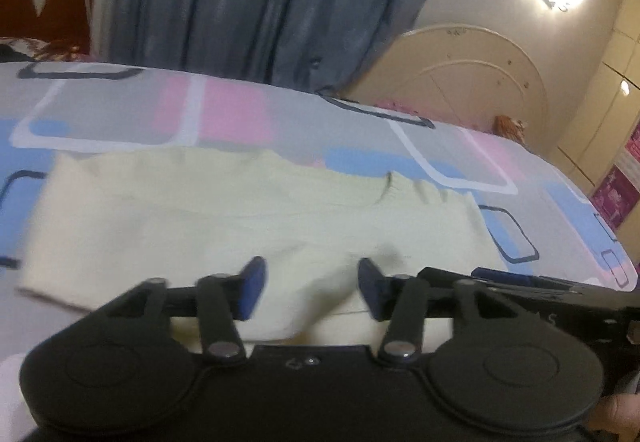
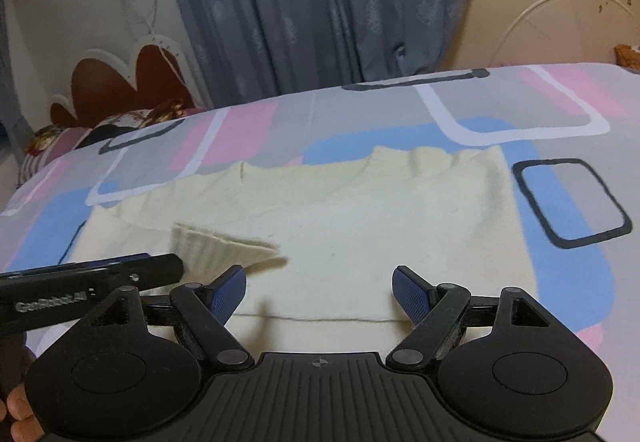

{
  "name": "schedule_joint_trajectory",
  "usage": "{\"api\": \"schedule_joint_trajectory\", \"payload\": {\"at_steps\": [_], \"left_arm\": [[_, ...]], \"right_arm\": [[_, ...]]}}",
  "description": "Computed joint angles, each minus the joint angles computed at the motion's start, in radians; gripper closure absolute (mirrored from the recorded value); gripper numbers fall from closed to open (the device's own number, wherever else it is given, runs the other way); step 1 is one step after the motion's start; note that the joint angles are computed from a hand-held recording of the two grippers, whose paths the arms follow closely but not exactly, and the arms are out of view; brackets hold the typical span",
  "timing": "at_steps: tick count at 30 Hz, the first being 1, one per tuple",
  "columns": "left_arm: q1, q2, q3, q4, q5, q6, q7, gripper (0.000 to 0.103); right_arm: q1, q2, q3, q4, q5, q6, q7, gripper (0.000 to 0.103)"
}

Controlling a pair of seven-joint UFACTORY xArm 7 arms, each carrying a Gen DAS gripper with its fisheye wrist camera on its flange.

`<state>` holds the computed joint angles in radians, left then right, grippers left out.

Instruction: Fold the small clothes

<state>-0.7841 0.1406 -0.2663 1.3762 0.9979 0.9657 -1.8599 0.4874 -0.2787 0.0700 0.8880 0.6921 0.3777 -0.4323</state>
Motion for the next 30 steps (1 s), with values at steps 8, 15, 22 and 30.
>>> {"api": "schedule_joint_trajectory", "payload": {"at_steps": [8, 15, 22, 30], "left_arm": [[0.021, -0.136, -0.055, -0.141, -0.067, 0.16, -0.038, 0.049], [0.068, -0.21, -0.112, -0.233, -0.136, 0.206, -0.072, 0.049], [0.081, -0.19, -0.135, -0.23, -0.132, 0.236, -0.049, 0.049], [0.068, -0.132, -0.109, -0.188, -0.107, 0.29, -0.038, 0.049]], "right_arm": [[0.008, 0.044, 0.021, 0.045, 0.055, 0.096, 0.004, 0.024], [-0.006, 0.098, 0.076, 0.08, -0.005, 0.095, 0.052, 0.057], [0.013, 0.111, 0.085, 0.1, 0.046, 0.088, 0.013, 0.094], [0.012, 0.076, 0.073, 0.105, 0.005, -0.029, -0.027, 0.095]]}}
